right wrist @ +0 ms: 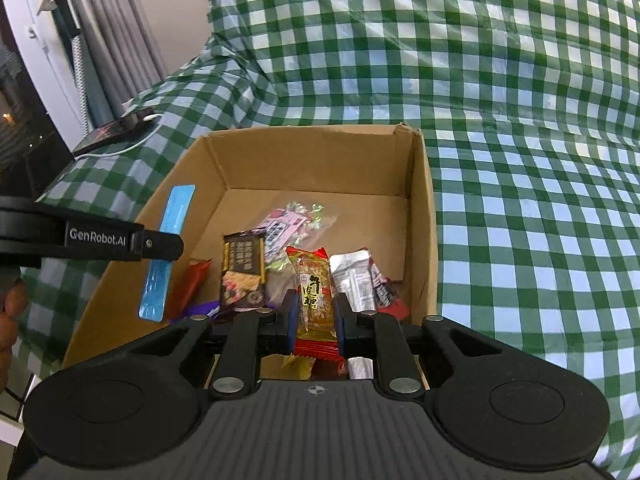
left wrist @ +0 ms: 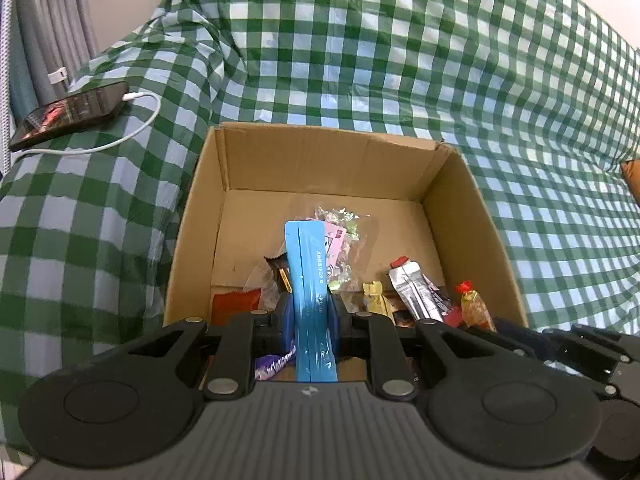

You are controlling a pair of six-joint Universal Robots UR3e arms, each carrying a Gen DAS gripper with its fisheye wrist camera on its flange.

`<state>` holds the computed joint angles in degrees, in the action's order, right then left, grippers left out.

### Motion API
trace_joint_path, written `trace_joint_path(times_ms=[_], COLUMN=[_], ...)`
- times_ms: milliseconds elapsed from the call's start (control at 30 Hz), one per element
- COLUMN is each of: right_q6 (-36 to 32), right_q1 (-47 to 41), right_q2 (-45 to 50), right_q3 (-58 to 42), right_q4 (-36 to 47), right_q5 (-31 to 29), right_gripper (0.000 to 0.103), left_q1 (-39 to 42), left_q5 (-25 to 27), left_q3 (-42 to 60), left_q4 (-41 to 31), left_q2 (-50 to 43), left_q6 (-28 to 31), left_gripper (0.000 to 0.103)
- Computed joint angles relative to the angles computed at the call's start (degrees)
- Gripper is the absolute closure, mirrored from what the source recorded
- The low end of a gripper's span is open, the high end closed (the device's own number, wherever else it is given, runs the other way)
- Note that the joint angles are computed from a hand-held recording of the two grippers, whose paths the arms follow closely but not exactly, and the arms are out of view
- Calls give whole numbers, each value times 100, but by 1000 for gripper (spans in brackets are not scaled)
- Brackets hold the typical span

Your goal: Organize snacks

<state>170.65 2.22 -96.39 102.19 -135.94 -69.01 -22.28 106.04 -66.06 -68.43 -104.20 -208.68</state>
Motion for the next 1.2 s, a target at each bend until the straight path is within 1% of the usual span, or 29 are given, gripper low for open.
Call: trace_joint_path(times_ms=[167,200,233,267,300,333,367,433,467,533,567,600,667,700,767,833,967,1067,1133,1200], right_q6=[89,112,155,249,323,433,536,612,588,550,527,452,275,231,199,232,240,160,29,-193], right_q1=[26,24,0,-15,-42,-37,-35,-61,-82,-114,-126,-162,-218,-232,-207,-141,-91,-46,-159,-426], right_q2=[475,562,638,706,748,796,798,701,599,315,163,-12,-439,-655,-1129,-1583,-2455,-2931,-3242,-3658], right_q3=[-228,-287,-337,-399,-457,-526,-546,-477,-423,-265,-183,-97,90,205,451,678,1082,1228,1294,1424], right_q4=[-229,-243,-246,-239,-185,-143,-142,-172,-128,-5,65,184,476,557,694,810,990,1085,1241,1433], right_q5=[-45,-34,18,58,84,66,35,17,11,-32,-36,1,48,40,-40,-163,-375,-559,-505,-307], right_gripper=[83,83,83,77,70,54,44,38,30,20,17,16,10,8,3,1,1,0,0,0], left_q1=[123,145,191,229,225,145,91,77,79,-2,-70,-147,-347,-445,-532,-713,-1342,-1684,-1889,-2137], left_q5=[-52,-51,-116,-155,-65,215,395,448,406,424,472,534,663,686,569,546,961,1205,1293,1468], left_q3=[223,267,265,293,360,324,302,143,120,-69,-183,-340,-573,-670,-941,-1025,-733,-572,-489,-305], left_q4=[39,38,71,57,1,55,67,20,-105,-289,-330,-346,-443,-525,-563,-694,-1319,-1627,-1806,-2131], left_q2=[-355,-415,-440,-467,-511,-503,-485,-319,-247,-9,120,291,618,795,1193,1448,1528,1545,1572,1553], left_q6=[155,192,269,304,259,119,46,32,10,-141,-228,-311,-538,-678,-782,-896,-1301,-1629,-1867,-2257], left_gripper=[83,77,47,26,2,0,0,0,0,0,0,0,0,0,0,0,0,0,0,0])
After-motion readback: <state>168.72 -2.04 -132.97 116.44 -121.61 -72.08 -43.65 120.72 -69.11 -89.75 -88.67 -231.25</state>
